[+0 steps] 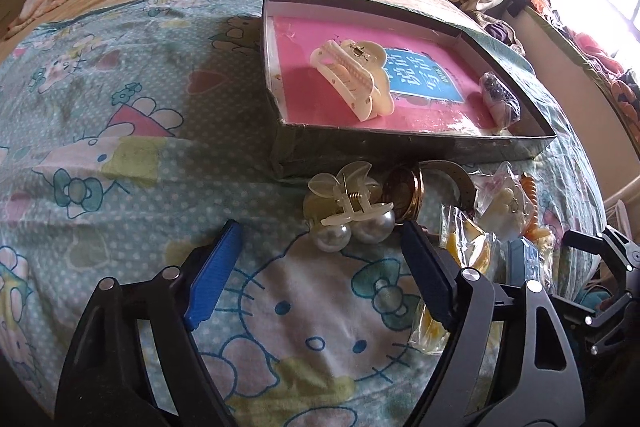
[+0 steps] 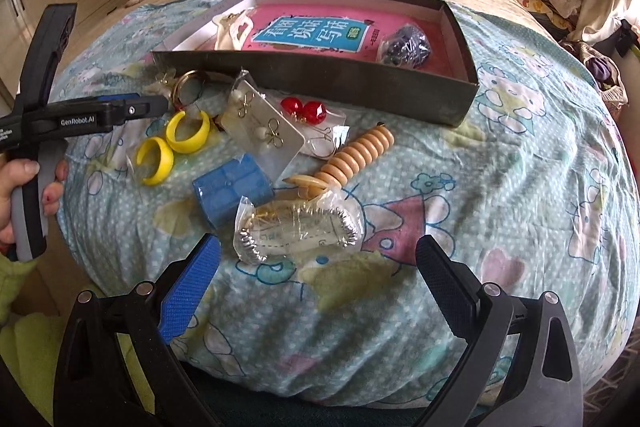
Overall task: Organize jewelry
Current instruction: 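Grasp pearl claw clip with left tool while right tool grasps bagged silver bracelet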
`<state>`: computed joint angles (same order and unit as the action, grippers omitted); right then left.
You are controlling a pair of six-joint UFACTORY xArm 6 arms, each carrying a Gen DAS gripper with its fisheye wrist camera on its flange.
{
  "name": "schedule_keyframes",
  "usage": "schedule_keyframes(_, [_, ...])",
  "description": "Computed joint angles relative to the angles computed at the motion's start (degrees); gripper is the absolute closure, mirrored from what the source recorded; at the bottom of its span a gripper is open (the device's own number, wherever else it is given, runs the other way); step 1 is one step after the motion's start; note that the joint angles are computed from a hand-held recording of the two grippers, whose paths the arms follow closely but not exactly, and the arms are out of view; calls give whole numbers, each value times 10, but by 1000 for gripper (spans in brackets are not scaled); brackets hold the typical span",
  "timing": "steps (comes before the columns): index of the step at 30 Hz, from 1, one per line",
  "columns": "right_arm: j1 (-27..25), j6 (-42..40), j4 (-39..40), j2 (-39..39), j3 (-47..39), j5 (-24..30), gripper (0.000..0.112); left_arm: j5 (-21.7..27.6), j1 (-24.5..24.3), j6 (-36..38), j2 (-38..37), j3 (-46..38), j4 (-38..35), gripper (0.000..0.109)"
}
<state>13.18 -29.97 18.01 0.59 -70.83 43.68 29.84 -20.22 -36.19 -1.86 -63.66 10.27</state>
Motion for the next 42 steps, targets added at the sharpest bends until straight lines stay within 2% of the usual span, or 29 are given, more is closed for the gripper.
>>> schedule_keyframes(8, [7, 19, -38, 30, -21, 14, 15, -8, 1, -9, 6, -3, 15, 38])
schedule_keyframes(14, [13, 23, -57, 39, -28, 13, 16, -18, 5, 3, -1, 8, -4, 54])
schedule_keyframes(17, [8, 17, -37, 40, -30, 13, 22, -23, 9, 6, -2, 9, -22, 57])
schedule_keyframes(21, [6, 18, -28, 47, -39, 19, 27, -23, 5, -10, 14, -9, -8, 58])
schedule_keyframes(23, [6, 14, -26, 50, -43, 19, 35, -20, 3, -29, 25, -20, 16, 59])
schedule_keyframes(26, [6, 5, -15, 48, -42, 16, 42, -25, 2, -33, 28, -21, 19, 70])
schedule_keyframes(32, [-9, -21, 44, 32, -31, 6, 45, -40, -3, -8, -1, 2, 0, 70])
schedule_keyframes(42, [-21, -46, 91, -7, -12, -25, 45, -43, -15, 26, -42, 10, -19, 70])
